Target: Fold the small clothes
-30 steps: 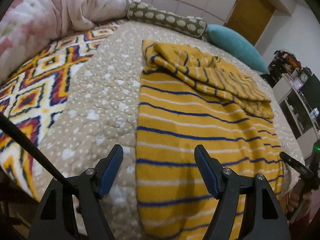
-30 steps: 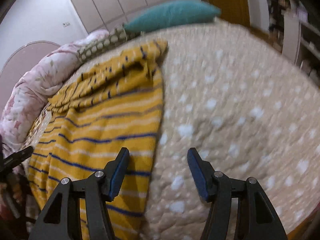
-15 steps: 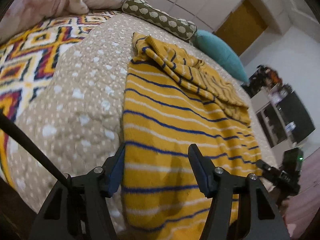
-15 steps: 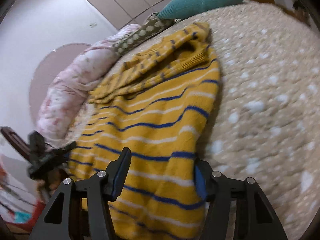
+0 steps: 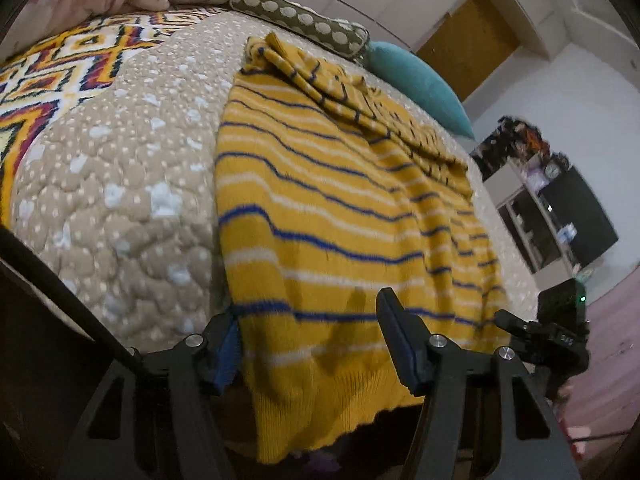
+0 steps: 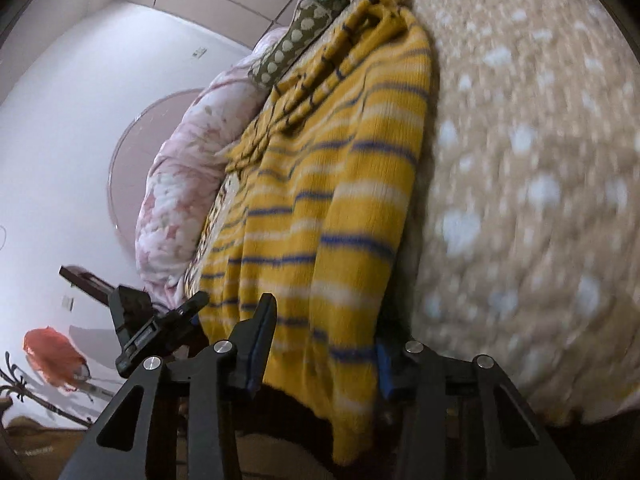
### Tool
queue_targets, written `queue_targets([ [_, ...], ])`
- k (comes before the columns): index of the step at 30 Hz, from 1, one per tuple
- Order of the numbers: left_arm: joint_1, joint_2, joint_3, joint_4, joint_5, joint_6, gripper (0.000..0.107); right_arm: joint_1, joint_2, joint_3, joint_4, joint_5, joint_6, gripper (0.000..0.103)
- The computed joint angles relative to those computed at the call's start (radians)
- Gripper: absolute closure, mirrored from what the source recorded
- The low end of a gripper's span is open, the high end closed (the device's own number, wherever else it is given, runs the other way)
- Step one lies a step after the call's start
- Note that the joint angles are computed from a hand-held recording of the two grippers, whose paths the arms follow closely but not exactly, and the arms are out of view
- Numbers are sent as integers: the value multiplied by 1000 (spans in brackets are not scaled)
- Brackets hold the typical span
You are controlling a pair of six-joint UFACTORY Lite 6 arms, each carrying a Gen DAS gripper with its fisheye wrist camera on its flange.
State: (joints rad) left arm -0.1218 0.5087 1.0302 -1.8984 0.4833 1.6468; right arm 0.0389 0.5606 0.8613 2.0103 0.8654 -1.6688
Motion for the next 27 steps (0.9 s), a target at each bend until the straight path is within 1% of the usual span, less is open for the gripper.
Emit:
queue_targets([
  [4,-9,17,25,46,-16,-45,47,40,-14,-23,19,-30,-13,60],
  [5,-14,15,27,57,-31,-56,49,49,-18,-22,22,-45,-11,62],
  [6,-21,13,28,71,-50,-72,64,64,-27,-20,23,-78,-7,66],
  [7,-30,11,34,101,-84,-105,74,75,-27,-5,19,-99,4,68],
  [8,-39,18,50,151,-123,-159,92,88,-33,-2,17,-122,7,74],
  [9,-33,23,64,211,-120,-225,98,95,-39,0,8,-139,13,81],
  [12,9,11,77,306,-70,-353,99,118,-55,6,4,-188,33,91],
  [14,15,-41,55,332,-76,-384,100,126,-76,7,0,-207,53,93],
  [17,21,-160,-18,357,-69,-398,100,113,-158,-45,-39,-200,70,94],
  [21,18,-347,-151,411,-58,-433,100,97,-341,-178,-126,-213,94,96],
  [23,13,-400,-202,426,-62,-437,100,99,-408,-242,-149,-213,101,96],
  [25,3,-407,-221,431,-91,-436,100,115,-433,-276,-135,-228,87,96],
  [27,5,-362,-188,425,-96,-438,100,108,-426,-277,-128,-223,75,96],
])
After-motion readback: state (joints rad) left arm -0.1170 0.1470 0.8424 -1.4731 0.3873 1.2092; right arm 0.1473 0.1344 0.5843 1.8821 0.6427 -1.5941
